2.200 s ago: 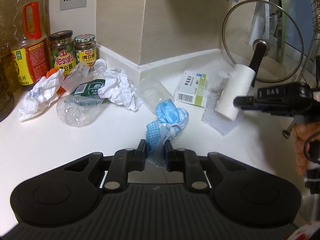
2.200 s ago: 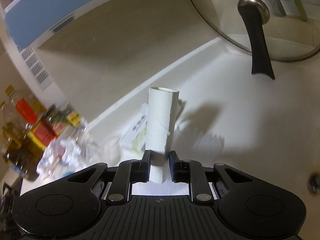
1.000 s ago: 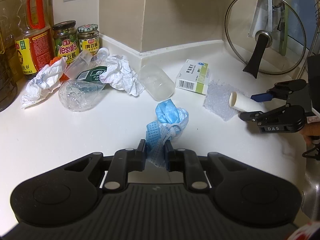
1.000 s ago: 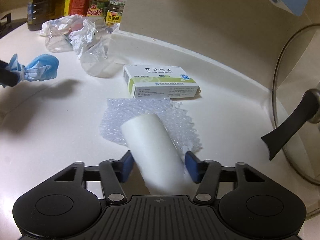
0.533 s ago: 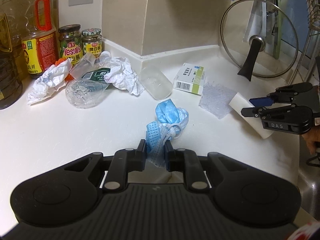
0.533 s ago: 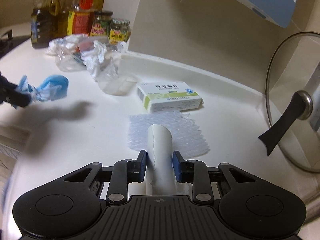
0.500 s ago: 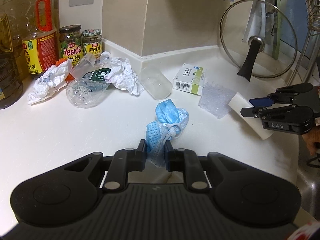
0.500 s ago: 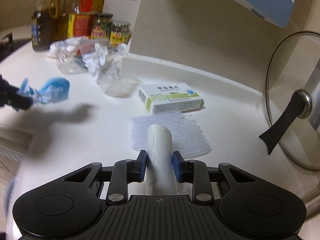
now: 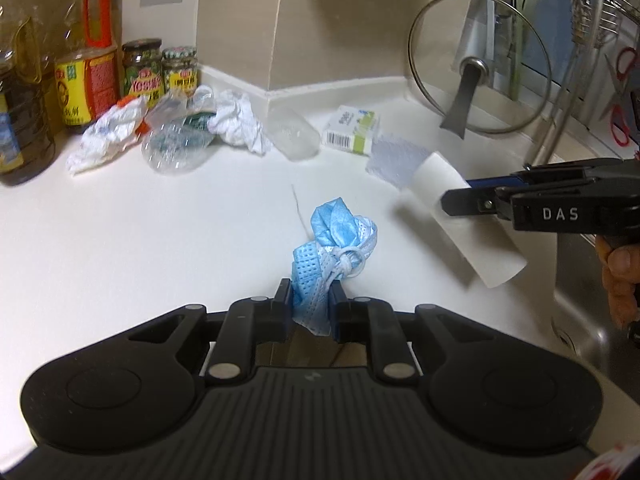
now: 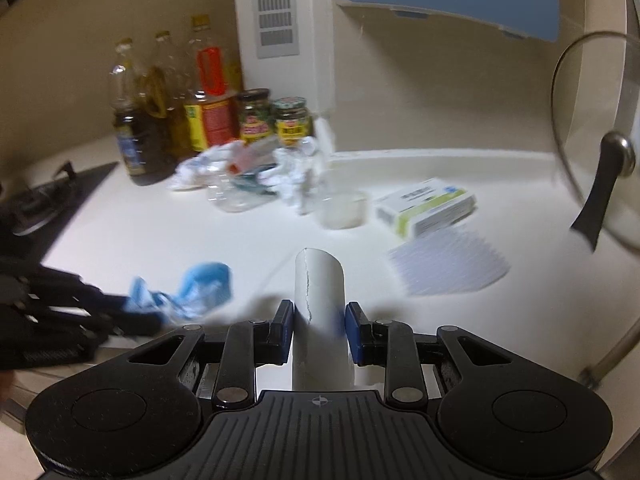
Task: Collect trash
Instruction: 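Carry the paper roll and blue mask down over the wastebasket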
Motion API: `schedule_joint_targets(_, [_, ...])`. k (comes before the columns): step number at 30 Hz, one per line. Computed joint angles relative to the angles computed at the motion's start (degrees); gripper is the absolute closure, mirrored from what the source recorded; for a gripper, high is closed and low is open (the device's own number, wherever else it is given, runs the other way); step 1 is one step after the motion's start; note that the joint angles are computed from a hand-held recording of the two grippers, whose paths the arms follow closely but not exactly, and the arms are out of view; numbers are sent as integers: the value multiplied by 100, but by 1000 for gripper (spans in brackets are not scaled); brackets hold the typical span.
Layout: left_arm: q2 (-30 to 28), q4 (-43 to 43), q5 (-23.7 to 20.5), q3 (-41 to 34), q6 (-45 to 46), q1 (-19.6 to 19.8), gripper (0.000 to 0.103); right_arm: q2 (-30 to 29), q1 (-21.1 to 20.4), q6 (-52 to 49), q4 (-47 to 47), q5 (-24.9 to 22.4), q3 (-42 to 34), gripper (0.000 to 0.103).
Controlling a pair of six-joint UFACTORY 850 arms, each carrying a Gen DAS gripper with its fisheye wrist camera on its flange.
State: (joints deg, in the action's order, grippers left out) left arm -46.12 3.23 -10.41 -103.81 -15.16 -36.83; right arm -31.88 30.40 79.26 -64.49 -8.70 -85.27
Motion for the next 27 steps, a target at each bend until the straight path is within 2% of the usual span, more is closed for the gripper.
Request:
schedule_joint_targets(8, [747,-960,153,1327,748,73,87,48,455,83,706,162,162,75])
schedule_joint_targets(12, [895,-1033,108,1727,757,105,87,-143,666,-1070,2156,149,109,75])
schedule_joint_targets(15, [921,-782,61,1921,392,134,87,-311,782,-1380,2569,115,90,75])
schedule_joint_targets(19, [848,-1033,-28,2031,430,182,87,-626,943,-633,1800,-130,-17,75])
schedule_joint_targets(21, [796,-879,-74,2036,231,179,87,-761,990,-396,1547,-195,-59,75])
schedule_joint_targets(27, [601,-1171,-203,1984,207,239,87,-1052,1053,-931,2182,-278,-210,75])
